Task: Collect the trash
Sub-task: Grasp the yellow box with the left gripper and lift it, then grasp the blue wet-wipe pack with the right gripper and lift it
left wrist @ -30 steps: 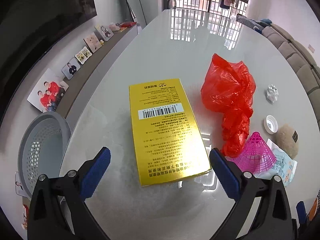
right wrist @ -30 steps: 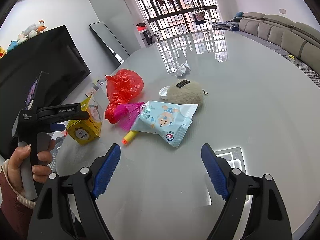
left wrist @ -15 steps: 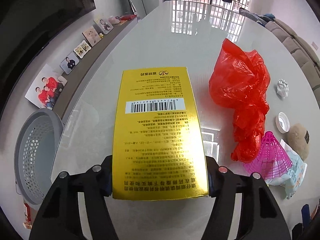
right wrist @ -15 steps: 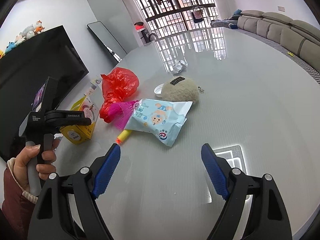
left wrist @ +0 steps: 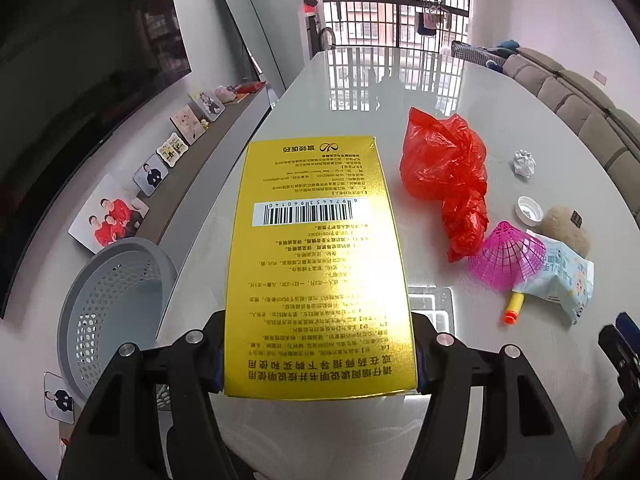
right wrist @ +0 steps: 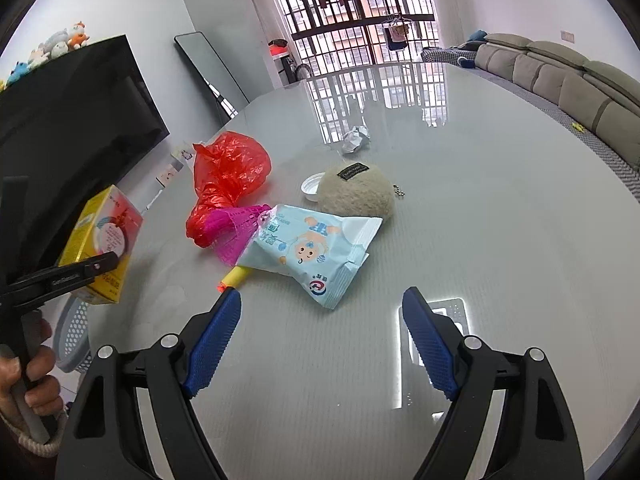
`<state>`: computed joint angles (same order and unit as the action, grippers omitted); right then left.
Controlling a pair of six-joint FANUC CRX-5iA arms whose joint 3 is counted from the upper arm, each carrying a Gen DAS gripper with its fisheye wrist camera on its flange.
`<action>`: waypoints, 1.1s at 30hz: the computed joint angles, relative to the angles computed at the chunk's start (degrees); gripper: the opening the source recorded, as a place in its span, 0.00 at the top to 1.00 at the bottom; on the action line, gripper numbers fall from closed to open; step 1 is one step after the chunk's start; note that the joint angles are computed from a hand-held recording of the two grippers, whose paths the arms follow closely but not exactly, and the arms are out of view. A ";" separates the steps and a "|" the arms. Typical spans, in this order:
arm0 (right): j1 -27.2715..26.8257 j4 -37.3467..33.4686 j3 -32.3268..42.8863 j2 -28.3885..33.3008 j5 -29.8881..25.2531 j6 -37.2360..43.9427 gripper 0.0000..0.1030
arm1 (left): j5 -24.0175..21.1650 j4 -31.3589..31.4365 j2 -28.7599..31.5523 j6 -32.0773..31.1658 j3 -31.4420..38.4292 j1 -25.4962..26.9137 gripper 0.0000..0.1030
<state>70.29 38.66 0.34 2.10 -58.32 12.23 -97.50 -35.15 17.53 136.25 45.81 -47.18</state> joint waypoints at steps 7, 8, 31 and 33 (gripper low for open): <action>-3.78 -7.89 10.72 5.58 -0.86 22.02 0.23 | 2.70 0.49 -3.20 0.31 -3.47 -1.49 0.39; -4.71 -10.67 12.81 6.28 -0.96 26.11 0.23 | 3.02 0.79 -3.37 0.35 -3.72 -1.50 0.39; -10.64 -26.74 32.86 18.64 -13.76 60.73 0.23 | 2.18 2.37 -3.47 2.67 -4.51 -0.24 0.39; -11.14 -28.14 33.31 18.92 -13.60 61.36 0.23 | 2.22 2.74 -3.42 2.95 -4.53 0.01 0.39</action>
<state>59.16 10.52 33.65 21.02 -71.92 73.59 -95.28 -32.40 14.11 139.20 41.28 -47.17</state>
